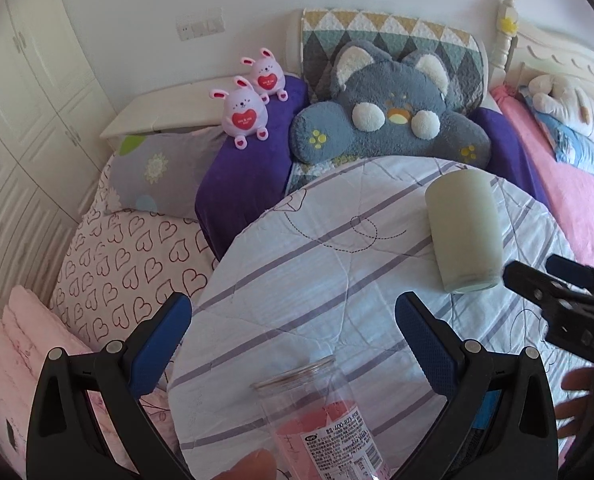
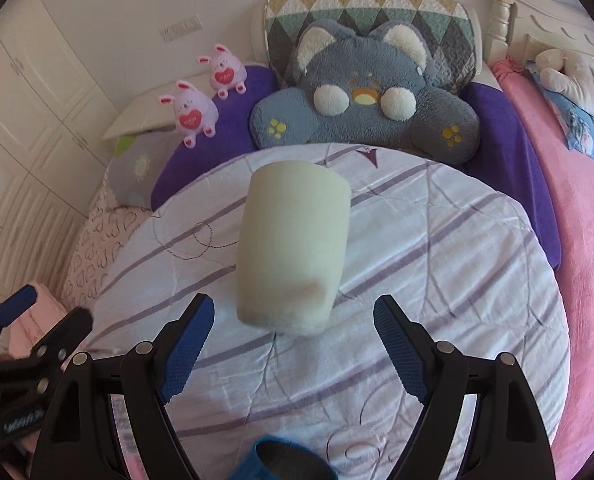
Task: Flip cup upright
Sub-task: 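Set the pale green cup down on its side and open the right tool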
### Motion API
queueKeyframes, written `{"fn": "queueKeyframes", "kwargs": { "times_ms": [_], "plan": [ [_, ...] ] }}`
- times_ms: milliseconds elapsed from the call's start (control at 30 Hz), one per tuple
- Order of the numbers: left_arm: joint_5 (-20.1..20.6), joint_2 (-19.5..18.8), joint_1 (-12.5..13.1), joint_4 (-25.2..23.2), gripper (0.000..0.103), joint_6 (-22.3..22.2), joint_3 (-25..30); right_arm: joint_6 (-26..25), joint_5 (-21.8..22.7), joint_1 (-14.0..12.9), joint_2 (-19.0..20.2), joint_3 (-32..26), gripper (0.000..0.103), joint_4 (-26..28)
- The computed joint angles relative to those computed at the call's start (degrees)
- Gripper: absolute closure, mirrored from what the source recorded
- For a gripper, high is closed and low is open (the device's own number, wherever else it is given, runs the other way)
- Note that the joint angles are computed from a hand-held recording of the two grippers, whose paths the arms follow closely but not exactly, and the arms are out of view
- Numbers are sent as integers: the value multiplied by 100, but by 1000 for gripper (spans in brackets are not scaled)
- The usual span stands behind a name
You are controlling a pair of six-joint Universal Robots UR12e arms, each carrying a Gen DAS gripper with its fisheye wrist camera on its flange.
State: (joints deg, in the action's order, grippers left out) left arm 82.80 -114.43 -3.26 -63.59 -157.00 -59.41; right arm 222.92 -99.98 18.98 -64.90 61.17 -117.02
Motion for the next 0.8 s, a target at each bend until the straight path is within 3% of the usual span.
{"fn": "queueKeyframes", "kwargs": {
  "times_ms": [267,500,800],
  "plan": [
    [-75,255,-16,143,0,82,-204,580,-527,244,-786,1167,20,-1183],
    [-166,558,-110,428,0,122,-541,980,-1128,380,-1096,1555,20,-1218],
    [-263,884,-168,765,0,148,-929,907,-1672,527,-1251,1687,20,-1209]
  ]
}}
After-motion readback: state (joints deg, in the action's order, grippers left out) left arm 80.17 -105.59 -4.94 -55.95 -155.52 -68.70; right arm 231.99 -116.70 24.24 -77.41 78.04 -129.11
